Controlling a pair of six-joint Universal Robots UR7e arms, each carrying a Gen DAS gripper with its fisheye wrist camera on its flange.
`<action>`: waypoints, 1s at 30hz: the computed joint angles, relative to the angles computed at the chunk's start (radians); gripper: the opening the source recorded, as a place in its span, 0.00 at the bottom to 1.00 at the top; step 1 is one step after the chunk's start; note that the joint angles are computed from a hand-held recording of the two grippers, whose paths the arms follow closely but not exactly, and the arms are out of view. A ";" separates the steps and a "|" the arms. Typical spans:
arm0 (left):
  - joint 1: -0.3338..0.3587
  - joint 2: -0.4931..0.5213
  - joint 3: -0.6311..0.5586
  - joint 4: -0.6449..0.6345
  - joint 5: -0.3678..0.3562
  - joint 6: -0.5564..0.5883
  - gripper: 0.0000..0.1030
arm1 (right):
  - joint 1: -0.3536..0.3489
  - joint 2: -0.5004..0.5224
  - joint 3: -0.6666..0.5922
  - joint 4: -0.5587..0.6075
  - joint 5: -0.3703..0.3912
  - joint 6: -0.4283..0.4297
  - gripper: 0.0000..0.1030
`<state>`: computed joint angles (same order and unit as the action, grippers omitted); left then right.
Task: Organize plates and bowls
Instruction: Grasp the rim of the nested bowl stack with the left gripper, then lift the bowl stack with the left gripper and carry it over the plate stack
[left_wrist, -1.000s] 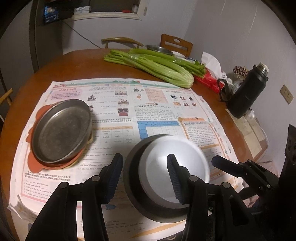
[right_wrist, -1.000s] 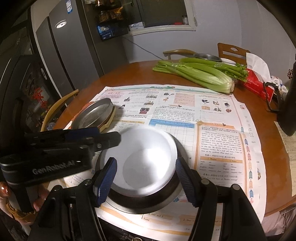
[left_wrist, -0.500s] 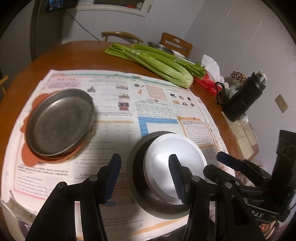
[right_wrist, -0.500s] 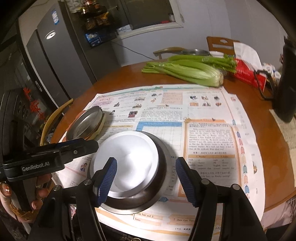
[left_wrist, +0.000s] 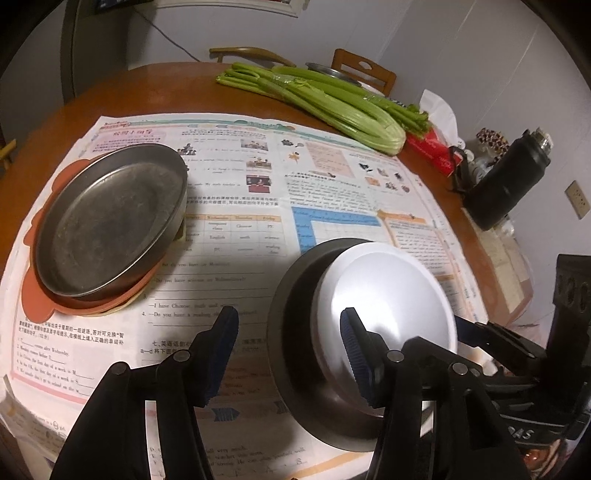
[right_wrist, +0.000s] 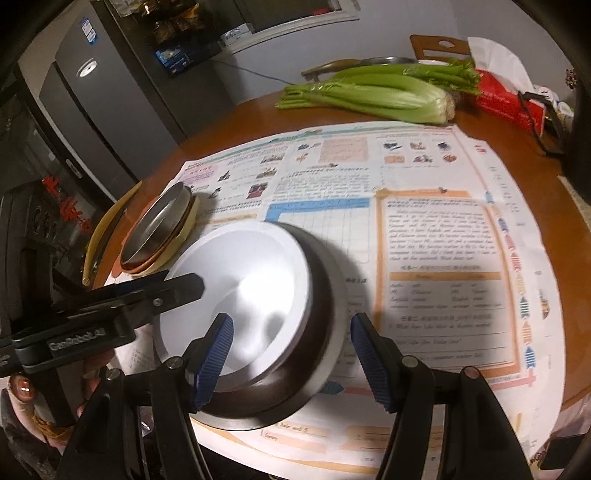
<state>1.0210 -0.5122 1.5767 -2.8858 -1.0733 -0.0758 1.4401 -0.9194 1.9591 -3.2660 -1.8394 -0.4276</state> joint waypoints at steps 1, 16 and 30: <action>0.001 0.002 -0.001 0.002 0.001 0.002 0.58 | 0.000 0.003 -0.002 0.004 -0.001 -0.001 0.64; 0.009 0.026 -0.030 0.052 -0.020 -0.011 0.59 | 0.005 0.024 -0.011 0.014 0.002 -0.031 0.67; 0.028 0.026 -0.034 0.045 -0.076 -0.033 0.51 | -0.006 0.023 -0.017 0.042 0.066 -0.018 0.67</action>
